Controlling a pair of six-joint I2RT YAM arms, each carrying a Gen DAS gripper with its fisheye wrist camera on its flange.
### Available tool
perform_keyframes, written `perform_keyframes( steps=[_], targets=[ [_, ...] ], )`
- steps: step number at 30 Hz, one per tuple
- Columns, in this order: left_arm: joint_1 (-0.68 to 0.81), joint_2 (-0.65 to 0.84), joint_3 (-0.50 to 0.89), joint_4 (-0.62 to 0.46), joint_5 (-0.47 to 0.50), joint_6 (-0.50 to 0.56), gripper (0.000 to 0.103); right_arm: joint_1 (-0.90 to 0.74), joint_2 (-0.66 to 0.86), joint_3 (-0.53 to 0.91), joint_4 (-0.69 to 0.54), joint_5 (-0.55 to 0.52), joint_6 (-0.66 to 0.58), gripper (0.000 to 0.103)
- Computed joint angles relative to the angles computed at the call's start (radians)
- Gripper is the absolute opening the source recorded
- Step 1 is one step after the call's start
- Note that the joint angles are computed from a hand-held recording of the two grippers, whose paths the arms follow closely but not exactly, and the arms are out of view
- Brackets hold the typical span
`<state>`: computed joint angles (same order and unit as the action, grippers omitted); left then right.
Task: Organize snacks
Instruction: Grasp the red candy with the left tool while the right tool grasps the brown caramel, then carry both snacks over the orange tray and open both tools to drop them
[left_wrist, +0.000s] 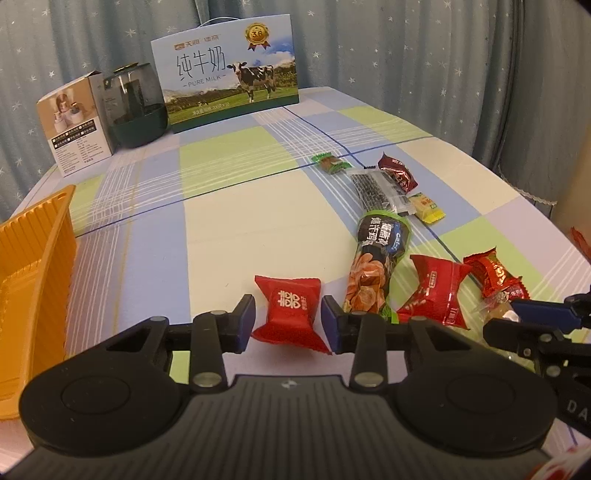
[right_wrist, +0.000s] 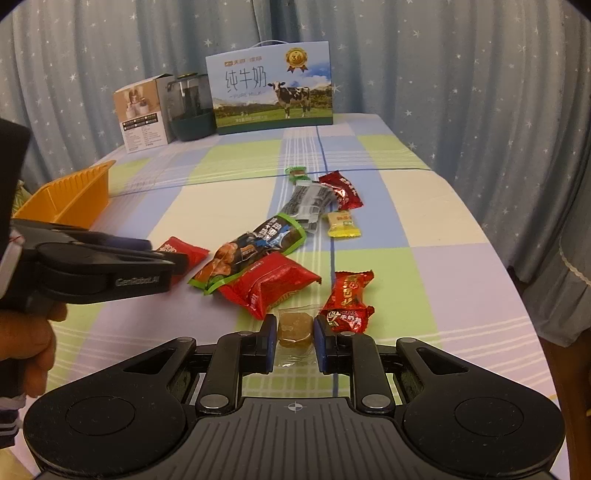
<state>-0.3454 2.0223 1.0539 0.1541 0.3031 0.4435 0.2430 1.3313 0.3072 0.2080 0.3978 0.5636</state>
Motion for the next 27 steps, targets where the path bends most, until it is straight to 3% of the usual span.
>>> perform_keyframes(
  steps=[3, 9, 18, 27],
  targets=[
    [-0.005, 0.01, 0.012, -0.011, -0.006, 0.012, 0.025, 0.005, 0.006, -0.001, 0.01, -0.001, -0.004, 0.021],
    [0.001, -0.006, -0.001, -0.026, -0.008, 0.015, 0.02, 0.016, -0.014, -0.001, 0.01, 0.018, -0.007, 0.021],
    [0.056, -0.11, -0.07, -0.037, 0.05, -0.021, 0.018, 0.04, -0.059, 0.011, -0.019, 0.05, -0.019, 0.021],
    [0.147, -0.236, -0.095, -0.073, 0.1, -0.046, 0.018, 0.059, -0.083, 0.103, -0.052, 0.013, -0.048, 0.021]
  ],
)
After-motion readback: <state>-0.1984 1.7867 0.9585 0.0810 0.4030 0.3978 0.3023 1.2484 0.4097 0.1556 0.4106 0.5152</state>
